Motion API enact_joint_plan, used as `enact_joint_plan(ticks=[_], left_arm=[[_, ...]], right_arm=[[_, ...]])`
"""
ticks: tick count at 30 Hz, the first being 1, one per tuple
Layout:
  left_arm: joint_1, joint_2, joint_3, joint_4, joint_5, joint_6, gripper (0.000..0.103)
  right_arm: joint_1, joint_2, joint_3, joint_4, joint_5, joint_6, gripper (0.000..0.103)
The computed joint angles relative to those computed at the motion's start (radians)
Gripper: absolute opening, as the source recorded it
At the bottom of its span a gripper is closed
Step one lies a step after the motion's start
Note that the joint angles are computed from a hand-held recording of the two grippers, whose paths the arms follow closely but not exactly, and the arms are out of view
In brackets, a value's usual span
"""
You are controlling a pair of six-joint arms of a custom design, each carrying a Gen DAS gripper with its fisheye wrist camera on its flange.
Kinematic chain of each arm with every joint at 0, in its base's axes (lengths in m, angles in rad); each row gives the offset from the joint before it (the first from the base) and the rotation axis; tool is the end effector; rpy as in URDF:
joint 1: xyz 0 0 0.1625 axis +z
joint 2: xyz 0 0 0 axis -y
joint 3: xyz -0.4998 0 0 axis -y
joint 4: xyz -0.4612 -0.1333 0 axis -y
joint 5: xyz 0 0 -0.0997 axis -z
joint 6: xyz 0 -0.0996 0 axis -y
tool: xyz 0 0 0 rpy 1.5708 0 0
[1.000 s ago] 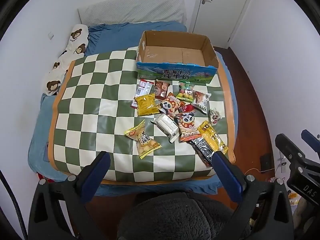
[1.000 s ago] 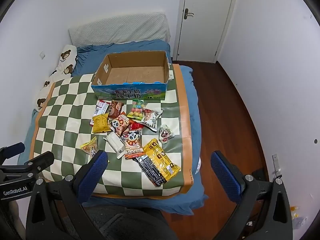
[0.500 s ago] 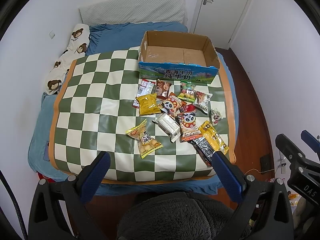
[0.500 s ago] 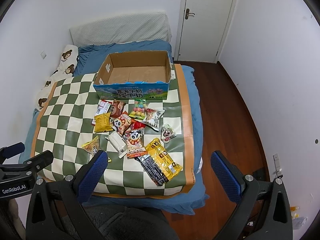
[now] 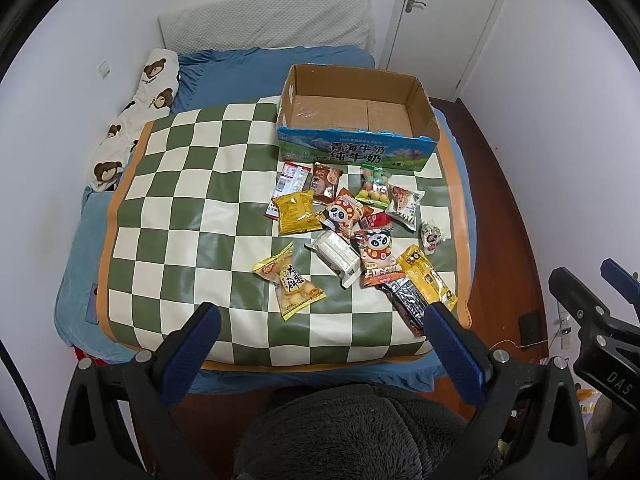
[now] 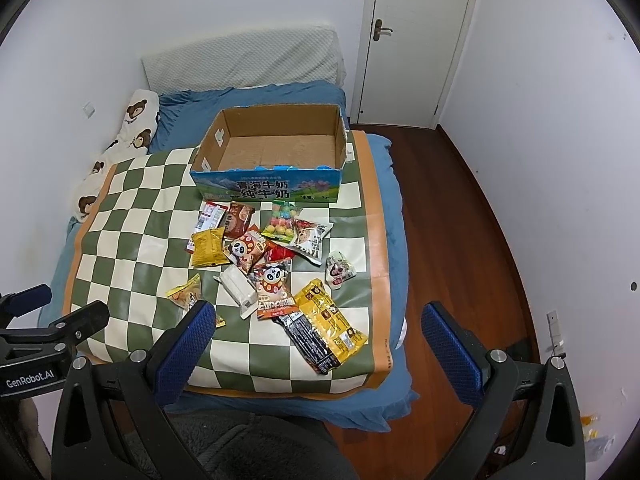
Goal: Organize snacks
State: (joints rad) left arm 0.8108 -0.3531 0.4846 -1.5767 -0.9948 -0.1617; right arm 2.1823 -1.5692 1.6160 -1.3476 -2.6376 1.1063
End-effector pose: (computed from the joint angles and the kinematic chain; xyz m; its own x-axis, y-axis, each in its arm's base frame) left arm -0.5631 -0.8647 0.1795 -0.6636 0.5033 -0.5535 0.5843 0.8107 0.0366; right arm 0.3505 -0.4196 0.5678 -0.6117 0.4956 0.6165 -0.0142 0.7724 -0.6350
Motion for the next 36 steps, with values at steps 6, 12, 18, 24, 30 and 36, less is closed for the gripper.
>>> enact_joint_plan(ticks=[6,12,18,24,30,36], left_arm=[[0.004,0.035,-0.071,0.032,0.000,0.005,0.103],[0.003,0.032,-0.066,0.031,0.000,0.004,0.103],[0.003,0.031,-0.063,0.027,0.000,0.006,0.103],[0.004,0.042,-0.084,0.028,0.000,0.013,0.103],[0.005,0.094,-0.185,0.061,-0.001,0.024,0.103],[0.004,0.074,-0.147,0.042,-0.003,0.025,0.103]], right_arm=[[0.002,0.014,-0.014,-0.002,-0.002,-0.010,0.103],[0.004,0.015,-0.016,-0.013,-0.004,-0.019,0.103],[0.006,0.016,-0.015,-0.016,-0.005,-0.022,0.103],[0.006,0.015,-0.017,-0.021,-0.009,-0.030,0.103],[0.010,0.015,-0.014,-0.032,-0.015,-0.040,0.103],[0.016,0.018,-0.016,-0.033,-0.019,-0.034,0.103]])
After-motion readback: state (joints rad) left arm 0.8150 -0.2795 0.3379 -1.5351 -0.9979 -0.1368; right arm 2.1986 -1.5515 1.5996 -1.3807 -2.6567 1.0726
